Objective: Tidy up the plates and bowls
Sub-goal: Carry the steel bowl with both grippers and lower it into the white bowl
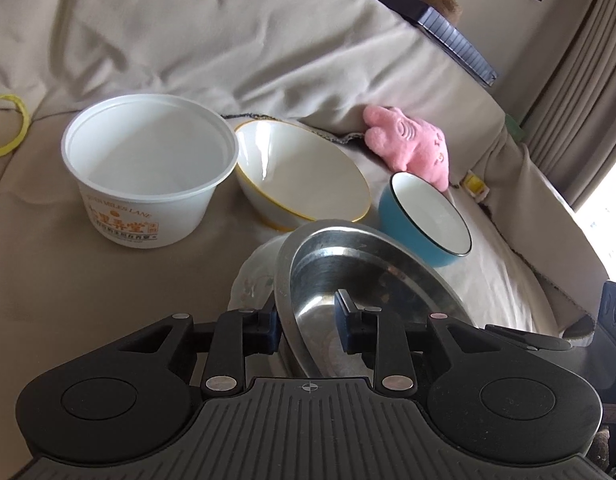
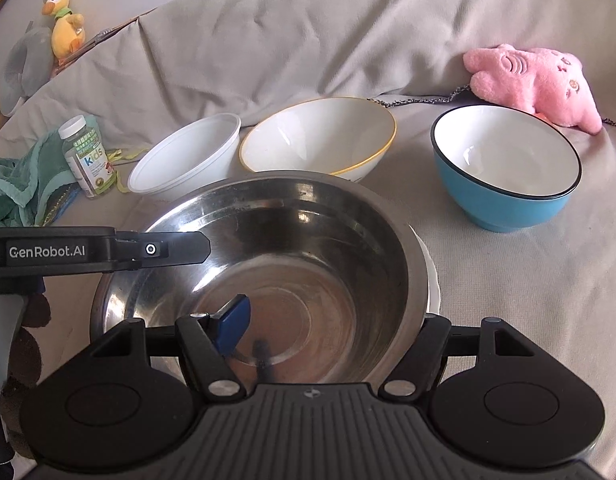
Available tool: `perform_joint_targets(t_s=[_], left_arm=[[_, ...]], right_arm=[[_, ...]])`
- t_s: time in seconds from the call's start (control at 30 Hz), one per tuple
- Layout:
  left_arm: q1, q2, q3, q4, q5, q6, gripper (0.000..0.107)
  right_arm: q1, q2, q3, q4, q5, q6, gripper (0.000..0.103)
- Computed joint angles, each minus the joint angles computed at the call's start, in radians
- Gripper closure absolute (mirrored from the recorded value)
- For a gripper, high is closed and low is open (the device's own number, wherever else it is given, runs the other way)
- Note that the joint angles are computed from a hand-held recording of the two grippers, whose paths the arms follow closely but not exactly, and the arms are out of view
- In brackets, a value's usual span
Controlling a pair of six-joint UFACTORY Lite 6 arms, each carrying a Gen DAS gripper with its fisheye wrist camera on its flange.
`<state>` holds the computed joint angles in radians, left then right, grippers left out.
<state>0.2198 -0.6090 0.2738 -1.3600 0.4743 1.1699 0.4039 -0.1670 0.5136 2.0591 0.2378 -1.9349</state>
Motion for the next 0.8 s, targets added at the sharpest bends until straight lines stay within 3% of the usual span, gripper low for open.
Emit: perform_joint_targets(t_s=[0.2,0.27,0.33,0.57,0.8], left_arm=[[-0.008,-0.023,-0.007,0.023,-0.005,-0.025,0.076],[-0.01,-0.033,-0.009,0.031,-0.007,-0.026,0.075],[-0.031,-0.042,-0.012,0.046,-0.035,-0.041,0.075],[-0.103,-0.113,-0.033,0.119,-0.159,-0.113,0.075],[-0.095,-0.098,-0.031,0.125,-0.178,-0.114,0.075]], right_arm=[[-0.007,-0.013,-0.005,-0.021,-0.007,0.021,0.031],[-0.022,-0.018,-0.002,-0.116,-0.004,0.112,0.031],[-0.04,-0.021,-0.001,-0.216,0.017,0.205,0.031],[-0.048,-0.063,-0.024,-0.245,0.014,0.234,0.031],[-0.115,-0.108,-0.027,-0.377,0.073,0.368,0.028]])
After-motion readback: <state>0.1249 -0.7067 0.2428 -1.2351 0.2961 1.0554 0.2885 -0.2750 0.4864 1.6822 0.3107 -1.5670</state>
